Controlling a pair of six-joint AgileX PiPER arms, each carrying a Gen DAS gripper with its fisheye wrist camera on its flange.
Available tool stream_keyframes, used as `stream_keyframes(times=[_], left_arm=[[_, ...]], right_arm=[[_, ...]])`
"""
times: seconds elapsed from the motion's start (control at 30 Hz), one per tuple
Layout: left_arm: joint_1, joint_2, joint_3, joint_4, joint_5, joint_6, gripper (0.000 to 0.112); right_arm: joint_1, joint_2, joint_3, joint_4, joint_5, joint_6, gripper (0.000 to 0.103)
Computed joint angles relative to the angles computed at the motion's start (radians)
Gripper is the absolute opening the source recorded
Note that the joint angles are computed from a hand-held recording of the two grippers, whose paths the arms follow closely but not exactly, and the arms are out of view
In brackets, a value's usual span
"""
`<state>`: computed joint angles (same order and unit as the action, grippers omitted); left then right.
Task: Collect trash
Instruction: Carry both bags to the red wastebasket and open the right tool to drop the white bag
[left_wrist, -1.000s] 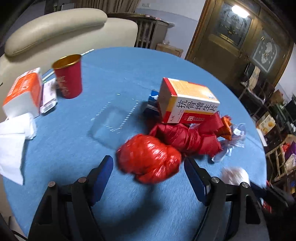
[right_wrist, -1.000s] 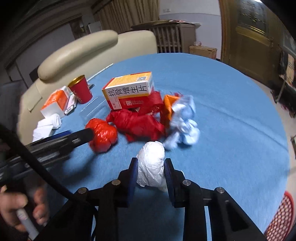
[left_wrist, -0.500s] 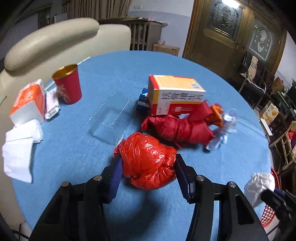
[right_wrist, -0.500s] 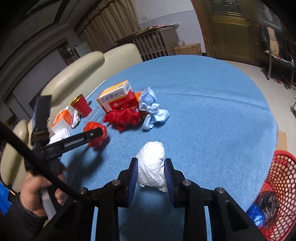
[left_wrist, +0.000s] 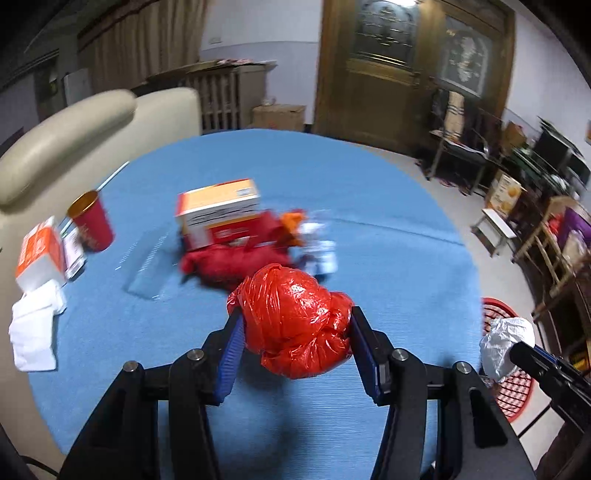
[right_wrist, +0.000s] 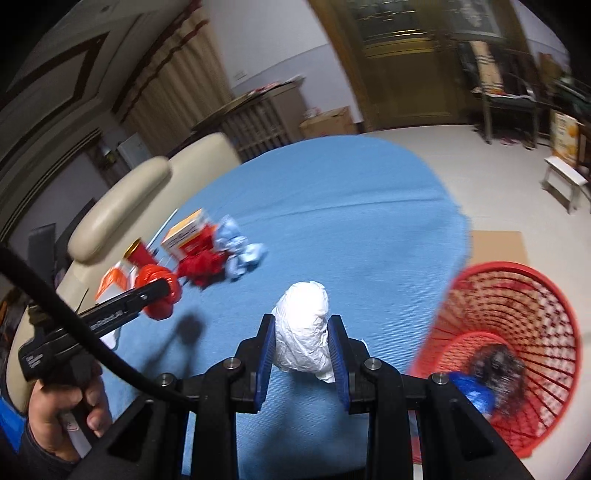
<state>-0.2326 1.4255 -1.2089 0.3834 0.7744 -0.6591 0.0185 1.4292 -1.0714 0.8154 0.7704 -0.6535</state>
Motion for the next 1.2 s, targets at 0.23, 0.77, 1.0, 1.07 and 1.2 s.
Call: stream_keyframes(times=[0.23,0.77,1.0,1.07,1.2], left_arm=[[-0.15,0.081,-0.106,0.018,0.025,-0.027,0.056],[-0.339,0.247,-0.312,0.009,0.065,0.009,0.056],[-0.381,0.308,-0.387,-0.005,0.08,0.035,0.056],[-0.39,0.323,-0.402,-0.013,0.084,0.047,0.056],[-0.404,0.354,-0.436,-0.029,0.094,0.072,0.056]], right_arm=[[-0.237,-0.03,0.034,0.02,0.05,-0.068,0.031],[-0.459,0.066,0.019,0.023,0.06,-0.13,0.031],[-0.473,0.115,-0.008,-0.006,0.046,-0.083,0.031],[-0.475,0.147,-0.033,-0.027,0.056,-0.059,0.033],[-0.49,0.164,-0.042,-0.029,0.04,-0.04,0.082]])
